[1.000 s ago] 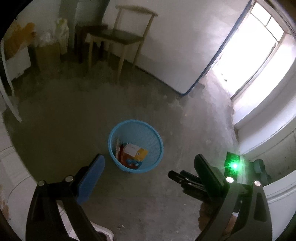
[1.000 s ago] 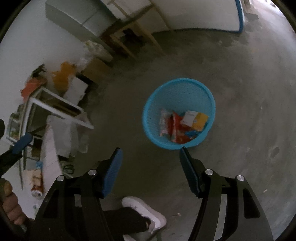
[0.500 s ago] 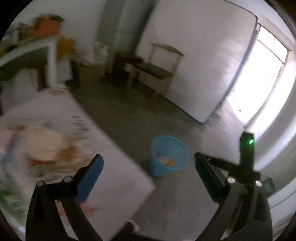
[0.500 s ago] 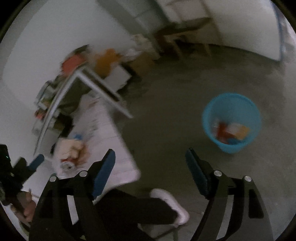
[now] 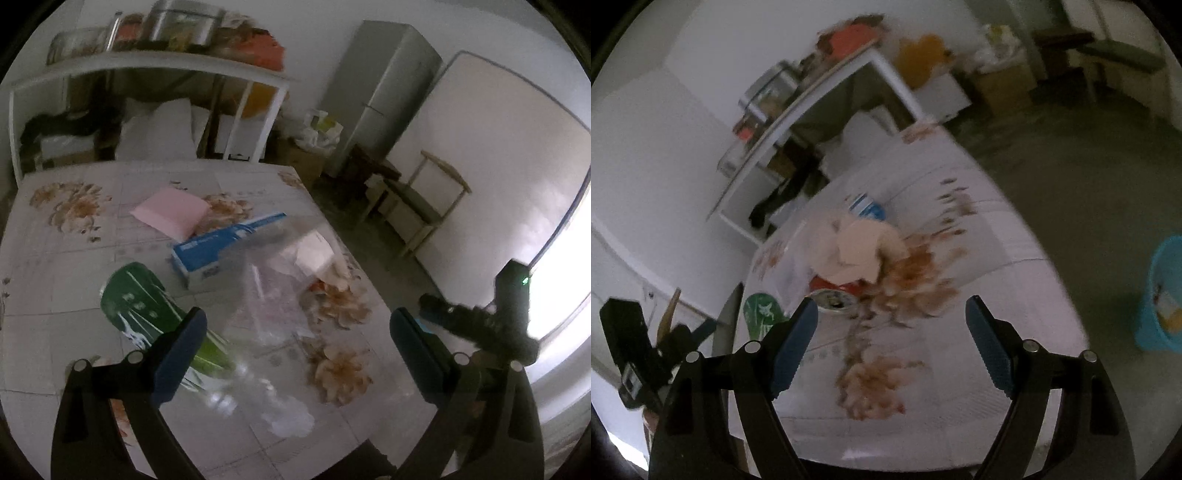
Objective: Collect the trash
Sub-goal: 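Turn both tools back toward the table, then grasp the clear plastic container with the left tool while the right tool grasps the beige tissue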
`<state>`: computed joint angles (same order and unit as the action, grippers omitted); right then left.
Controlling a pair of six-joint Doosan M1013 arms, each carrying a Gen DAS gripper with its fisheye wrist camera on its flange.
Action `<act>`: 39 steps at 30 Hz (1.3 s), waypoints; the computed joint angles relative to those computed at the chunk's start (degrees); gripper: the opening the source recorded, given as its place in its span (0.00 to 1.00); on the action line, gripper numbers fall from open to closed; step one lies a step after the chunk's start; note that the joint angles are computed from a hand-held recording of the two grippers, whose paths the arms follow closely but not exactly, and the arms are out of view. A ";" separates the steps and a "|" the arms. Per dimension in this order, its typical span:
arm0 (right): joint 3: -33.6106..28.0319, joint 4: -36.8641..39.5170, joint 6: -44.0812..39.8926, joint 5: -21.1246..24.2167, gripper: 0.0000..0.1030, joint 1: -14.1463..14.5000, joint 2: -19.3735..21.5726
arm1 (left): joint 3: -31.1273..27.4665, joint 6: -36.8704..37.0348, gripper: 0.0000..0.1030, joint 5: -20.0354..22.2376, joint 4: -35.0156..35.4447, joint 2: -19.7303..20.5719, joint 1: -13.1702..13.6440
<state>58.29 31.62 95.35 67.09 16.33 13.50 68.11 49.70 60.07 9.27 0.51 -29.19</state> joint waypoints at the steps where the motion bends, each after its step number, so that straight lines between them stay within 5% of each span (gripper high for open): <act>1: -1.09 -0.26 -0.23 0.76 0.76 0.38 0.76 | -0.81 1.41 0.94 0.05 -1.89 0.31 0.97; 5: -4.33 -0.36 -2.61 2.60 0.76 1.31 2.86 | -5.23 11.86 0.94 2.23 -12.97 3.01 5.77; 7: -6.16 0.24 -3.92 3.76 0.76 1.47 4.21 | -9.38 18.65 0.94 6.72 -20.31 6.00 8.47; 16: -13.85 2.07 -5.47 9.24 0.76 1.79 9.95 | -35.11 41.08 0.94 36.52 -27.75 24.10 11.80; 21: -17.53 5.07 -8.38 12.22 0.76 1.82 12.90 | -44.38 44.41 0.94 47.09 -30.64 31.48 13.03; 30: -21.54 8.24 -11.42 17.36 0.76 1.89 16.50 | -53.92 40.51 0.94 55.99 -41.62 39.43 15.85; 39: -21.19 14.86 -10.76 18.07 0.73 0.66 17.52 | -57.92 33.61 0.94 54.72 -50.17 42.31 17.69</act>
<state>37.10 46.48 84.59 85.17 16.99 31.02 10.19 83.31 114.80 -40.90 42.82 -11.50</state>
